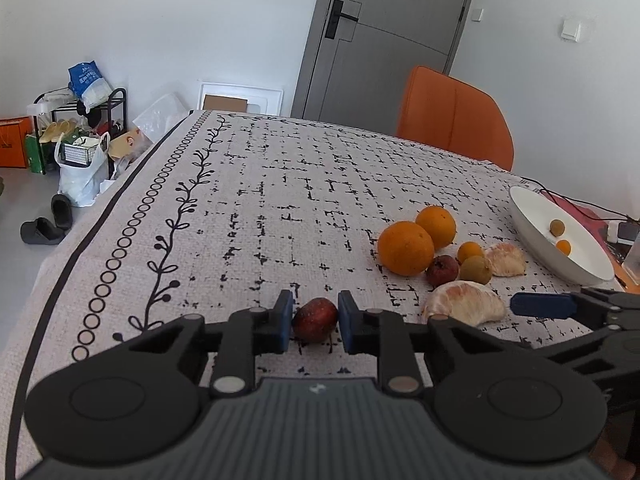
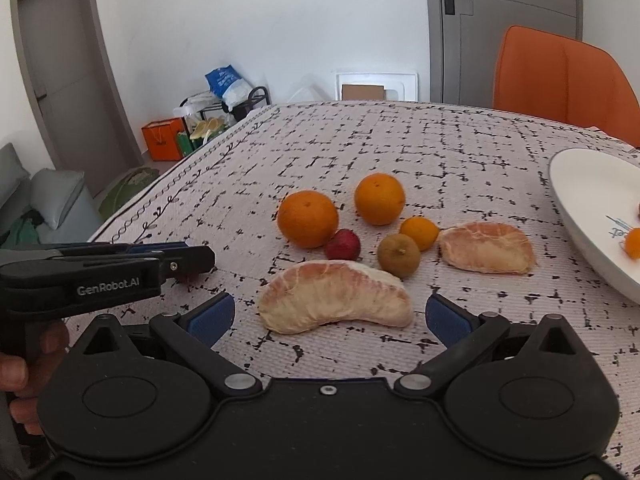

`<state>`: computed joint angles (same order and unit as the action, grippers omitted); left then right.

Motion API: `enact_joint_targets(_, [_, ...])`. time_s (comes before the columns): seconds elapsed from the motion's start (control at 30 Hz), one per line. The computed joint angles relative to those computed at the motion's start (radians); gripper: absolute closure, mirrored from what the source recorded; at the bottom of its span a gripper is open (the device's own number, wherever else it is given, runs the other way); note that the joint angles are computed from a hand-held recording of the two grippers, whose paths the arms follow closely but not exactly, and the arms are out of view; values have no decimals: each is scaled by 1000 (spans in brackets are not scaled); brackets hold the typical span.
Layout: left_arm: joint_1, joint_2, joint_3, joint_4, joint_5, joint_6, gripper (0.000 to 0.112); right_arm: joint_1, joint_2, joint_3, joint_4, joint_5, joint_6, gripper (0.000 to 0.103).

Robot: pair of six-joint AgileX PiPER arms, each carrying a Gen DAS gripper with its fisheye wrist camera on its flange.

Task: Organize fruits
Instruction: 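Grasp a red plum with the left gripper, then grasp a peeled pink pomelo segment with right gripper while left holds the plum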

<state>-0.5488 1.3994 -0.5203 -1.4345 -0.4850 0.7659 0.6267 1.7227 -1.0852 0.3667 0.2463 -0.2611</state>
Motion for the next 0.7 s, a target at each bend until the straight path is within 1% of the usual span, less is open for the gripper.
enact_joint_targets(0.1, [6, -2, 3, 4, 9, -2, 89, 12, 17, -19, -56, 7, 53, 0])
enact_joint_targets(0.23, [-14, 0, 1, -29, -13, 33, 89, 28, 41, -42, -172, 12, 166, 0])
enact_joint_targets(0.37, [-13, -18, 9, -53, -2, 49, 89, 41, 47, -43, -272, 6, 250, 0])
enact_joint_targets(0.53, [-37, -31, 29, -45, -24, 24, 89, 54, 60, -51, -388, -1, 355, 0])
enact_joint_targets(0.6, [-34, -36, 32, -45, -21, 17, 90, 56, 63, -49, -400, -11, 364, 0])
enact_joint_targets(0.63, [-34, -39, 31, -55, -23, 24, 90, 52, 61, -46, -370, -17, 338, 3])
enact_joint_targets(0.67, [-37, -44, 29, -71, -27, 34, 90, 50, 55, -38, -379, -26, 352, 17])
enact_joint_targets(0.7, [-42, -49, 29, -86, -34, 43, 90, 48, 48, -32, -419, -31, 389, 17])
